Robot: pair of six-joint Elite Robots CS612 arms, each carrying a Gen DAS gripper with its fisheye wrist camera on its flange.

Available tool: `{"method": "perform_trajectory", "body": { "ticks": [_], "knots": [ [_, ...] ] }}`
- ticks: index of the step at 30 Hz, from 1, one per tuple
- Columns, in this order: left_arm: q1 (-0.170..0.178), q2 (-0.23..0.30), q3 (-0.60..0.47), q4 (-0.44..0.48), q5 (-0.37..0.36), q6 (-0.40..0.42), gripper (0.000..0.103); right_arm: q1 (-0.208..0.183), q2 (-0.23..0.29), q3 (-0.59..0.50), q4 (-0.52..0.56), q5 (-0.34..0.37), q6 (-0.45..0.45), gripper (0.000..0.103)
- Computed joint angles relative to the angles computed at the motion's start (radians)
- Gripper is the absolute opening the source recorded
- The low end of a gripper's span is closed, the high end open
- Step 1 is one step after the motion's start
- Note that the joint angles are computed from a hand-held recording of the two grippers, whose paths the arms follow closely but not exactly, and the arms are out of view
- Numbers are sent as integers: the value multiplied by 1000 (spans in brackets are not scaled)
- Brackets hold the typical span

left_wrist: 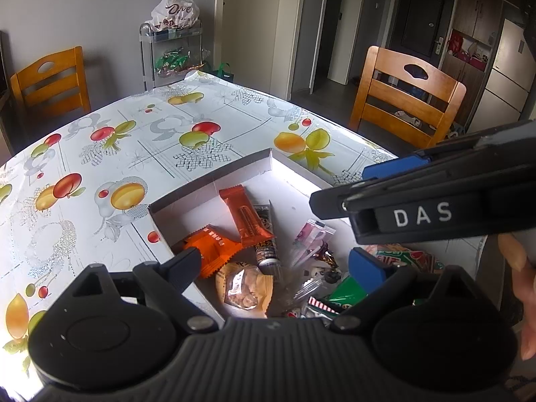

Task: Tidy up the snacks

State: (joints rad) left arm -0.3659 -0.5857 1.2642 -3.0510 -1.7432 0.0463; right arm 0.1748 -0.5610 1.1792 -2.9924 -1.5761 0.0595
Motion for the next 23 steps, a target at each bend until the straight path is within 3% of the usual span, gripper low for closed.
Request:
{"method": "perform_trajectory", "body": {
  "ticks": [21,23],
  "knots": [
    [-7,-8,19,-27,28,-13,96,-1,-3,6,-7,1,1,55],
    [-8,-9,19,-27,35,-6,100,-1,-3,6,-6,2,2,55]
  ]
}}
